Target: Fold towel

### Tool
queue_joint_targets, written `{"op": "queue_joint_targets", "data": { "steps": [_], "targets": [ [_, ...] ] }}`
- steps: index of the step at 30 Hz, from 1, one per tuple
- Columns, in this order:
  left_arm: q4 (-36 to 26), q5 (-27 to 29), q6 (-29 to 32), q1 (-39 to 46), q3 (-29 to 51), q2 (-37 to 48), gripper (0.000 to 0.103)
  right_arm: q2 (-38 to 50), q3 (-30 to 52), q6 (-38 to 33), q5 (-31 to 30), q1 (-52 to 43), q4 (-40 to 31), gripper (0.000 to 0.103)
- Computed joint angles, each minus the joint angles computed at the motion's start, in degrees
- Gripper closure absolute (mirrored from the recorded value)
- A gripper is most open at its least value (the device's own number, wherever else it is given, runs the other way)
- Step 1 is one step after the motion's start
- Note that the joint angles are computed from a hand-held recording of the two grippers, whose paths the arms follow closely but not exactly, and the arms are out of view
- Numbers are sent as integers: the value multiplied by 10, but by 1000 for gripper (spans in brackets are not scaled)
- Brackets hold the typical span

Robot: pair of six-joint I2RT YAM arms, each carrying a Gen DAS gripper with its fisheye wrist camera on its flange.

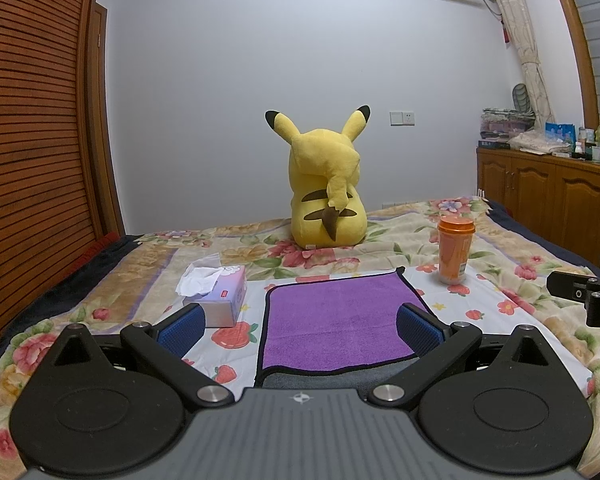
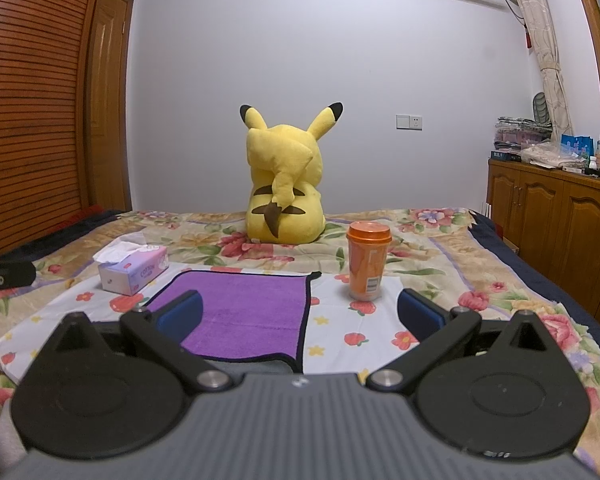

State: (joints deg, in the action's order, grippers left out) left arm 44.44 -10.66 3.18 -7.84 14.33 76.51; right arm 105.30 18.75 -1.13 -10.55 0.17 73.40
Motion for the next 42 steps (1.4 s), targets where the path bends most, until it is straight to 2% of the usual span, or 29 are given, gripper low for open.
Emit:
{"op": "queue_joint_targets", "data": {
  "steps": [28, 42],
  "targets": [
    [0, 0, 1, 0, 0, 1, 0, -11, 0, 1, -1, -1, -12, 0],
    [-32, 2, 0, 1, 17, 14, 0, 11, 9, -8, 14, 16, -13, 0]
  ]
}}
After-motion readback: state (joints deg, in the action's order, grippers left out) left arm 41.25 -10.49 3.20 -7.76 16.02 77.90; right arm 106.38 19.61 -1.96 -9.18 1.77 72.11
